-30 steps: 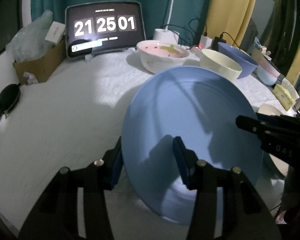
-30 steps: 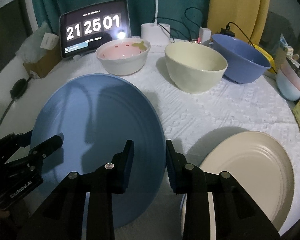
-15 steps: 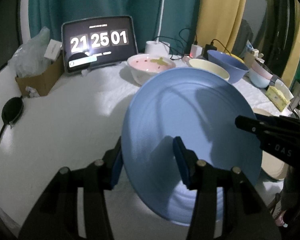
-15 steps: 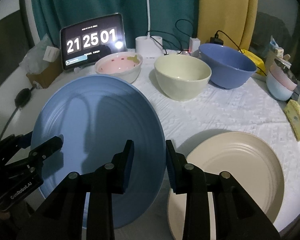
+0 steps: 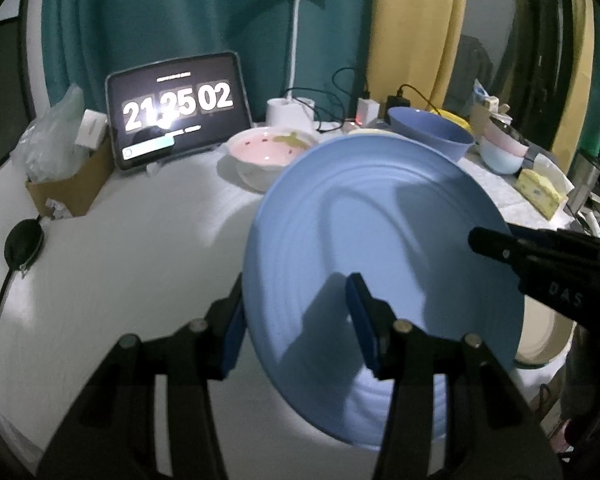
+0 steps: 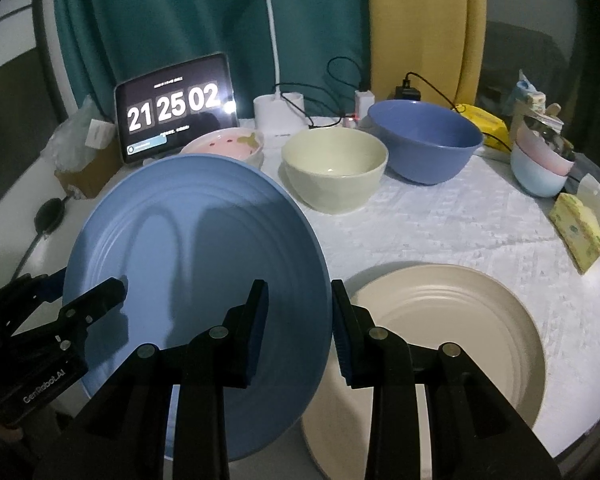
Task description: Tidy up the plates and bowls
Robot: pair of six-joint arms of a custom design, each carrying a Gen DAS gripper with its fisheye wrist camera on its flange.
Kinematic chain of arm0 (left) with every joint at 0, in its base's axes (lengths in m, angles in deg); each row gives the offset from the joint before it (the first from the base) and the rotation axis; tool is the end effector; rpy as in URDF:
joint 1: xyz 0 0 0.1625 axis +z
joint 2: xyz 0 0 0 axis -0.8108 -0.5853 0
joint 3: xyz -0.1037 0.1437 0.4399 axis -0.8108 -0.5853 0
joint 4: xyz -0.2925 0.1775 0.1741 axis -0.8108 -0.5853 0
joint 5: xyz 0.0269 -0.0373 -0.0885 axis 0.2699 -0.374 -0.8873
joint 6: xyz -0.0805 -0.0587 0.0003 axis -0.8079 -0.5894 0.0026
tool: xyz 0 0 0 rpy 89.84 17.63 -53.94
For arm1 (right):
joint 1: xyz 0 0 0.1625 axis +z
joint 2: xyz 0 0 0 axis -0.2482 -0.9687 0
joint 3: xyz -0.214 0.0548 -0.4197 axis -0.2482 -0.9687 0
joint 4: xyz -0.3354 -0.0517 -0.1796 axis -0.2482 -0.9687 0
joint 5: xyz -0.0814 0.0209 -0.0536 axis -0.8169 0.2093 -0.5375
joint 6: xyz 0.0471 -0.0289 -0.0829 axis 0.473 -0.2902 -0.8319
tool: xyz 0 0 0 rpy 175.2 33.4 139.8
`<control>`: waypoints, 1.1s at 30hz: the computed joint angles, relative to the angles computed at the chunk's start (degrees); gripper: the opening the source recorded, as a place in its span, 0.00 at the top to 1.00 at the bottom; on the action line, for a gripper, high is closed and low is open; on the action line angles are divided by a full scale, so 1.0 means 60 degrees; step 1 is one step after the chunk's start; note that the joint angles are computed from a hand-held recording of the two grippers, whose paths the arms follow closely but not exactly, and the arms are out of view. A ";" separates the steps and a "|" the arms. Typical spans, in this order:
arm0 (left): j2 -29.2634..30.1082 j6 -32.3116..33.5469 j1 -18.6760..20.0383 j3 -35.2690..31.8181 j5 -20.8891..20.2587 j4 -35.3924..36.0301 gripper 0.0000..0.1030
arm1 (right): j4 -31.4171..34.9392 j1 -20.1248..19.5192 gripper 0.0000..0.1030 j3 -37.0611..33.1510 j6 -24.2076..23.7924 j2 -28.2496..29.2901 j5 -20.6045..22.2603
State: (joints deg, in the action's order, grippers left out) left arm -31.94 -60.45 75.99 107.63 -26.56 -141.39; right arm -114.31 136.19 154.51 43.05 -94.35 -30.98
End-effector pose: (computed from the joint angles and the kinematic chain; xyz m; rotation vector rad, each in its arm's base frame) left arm -0.0944 -0.2770 0.2611 -0.0738 2.0250 -1.1394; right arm 0.3606 -0.3977 0.0052 1.2214 -2.4515 0.5518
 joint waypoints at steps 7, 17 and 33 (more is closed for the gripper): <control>0.0652 0.0831 0.0207 0.0011 0.0143 -0.1199 0.53 | -0.0233 -0.0249 0.68 0.0231 0.0002 -0.0247 0.0034; 0.1756 0.2604 0.0693 0.0060 0.0360 -0.3599 0.53 | -0.0366 -0.0724 0.68 0.0387 0.0042 -0.0491 0.0056; 0.3799 0.5247 0.1340 -0.0142 0.0317 -0.7120 0.53 | -0.0527 -0.1642 0.68 0.0599 -0.0018 -0.0971 0.0191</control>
State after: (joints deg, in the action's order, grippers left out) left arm -9.15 -28.97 84.03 106.78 -24.65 -184.11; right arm -117.48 126.34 158.11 42.94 -100.18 -29.84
